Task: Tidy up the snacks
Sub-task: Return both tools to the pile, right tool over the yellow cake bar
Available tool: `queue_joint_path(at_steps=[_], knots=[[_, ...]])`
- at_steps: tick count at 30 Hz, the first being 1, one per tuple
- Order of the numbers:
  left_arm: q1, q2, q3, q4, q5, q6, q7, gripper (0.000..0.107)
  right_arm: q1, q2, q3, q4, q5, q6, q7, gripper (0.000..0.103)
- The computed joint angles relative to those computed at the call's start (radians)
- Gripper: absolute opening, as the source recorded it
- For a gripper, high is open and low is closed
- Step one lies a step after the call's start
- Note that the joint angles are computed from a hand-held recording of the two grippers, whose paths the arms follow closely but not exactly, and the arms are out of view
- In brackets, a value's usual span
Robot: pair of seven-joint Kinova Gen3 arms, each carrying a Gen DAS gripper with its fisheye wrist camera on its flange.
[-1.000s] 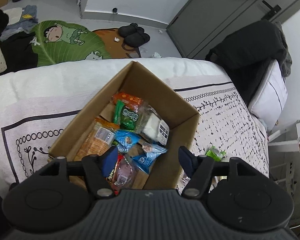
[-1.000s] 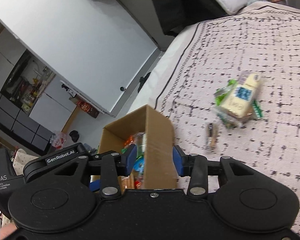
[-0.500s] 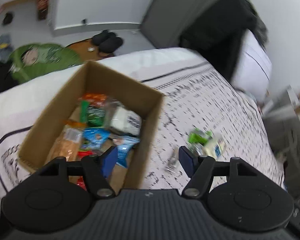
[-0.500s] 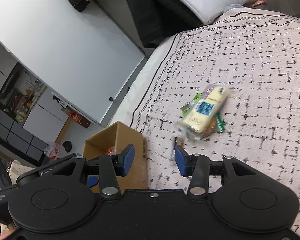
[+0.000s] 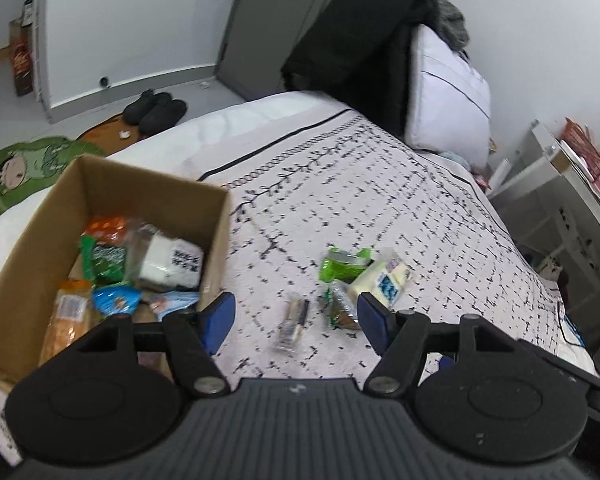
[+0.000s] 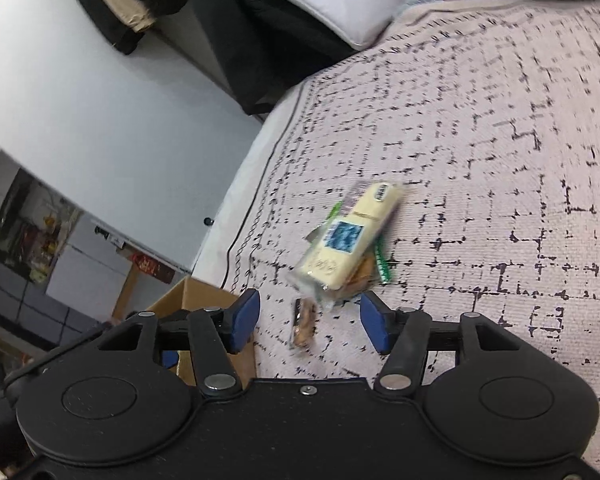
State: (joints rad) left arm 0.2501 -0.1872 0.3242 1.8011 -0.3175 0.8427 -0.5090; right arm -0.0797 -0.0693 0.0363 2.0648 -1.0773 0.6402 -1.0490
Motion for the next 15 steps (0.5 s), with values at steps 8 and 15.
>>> queue_joint_path(at_steps=[8,15], knots=[[0.026,0.05,0.006,0.011,-0.029,-0.076,0.013,0.066,0.035,0.104,-0.019,-0.027,-0.09,-0.004,0.062,0.06],[0.067,0.113,-0.013,0.011,-0.083,-0.102,0.068,0.063,0.077,0.187,-0.063,-0.075,-0.11,-0.018,0.064,0.062]])
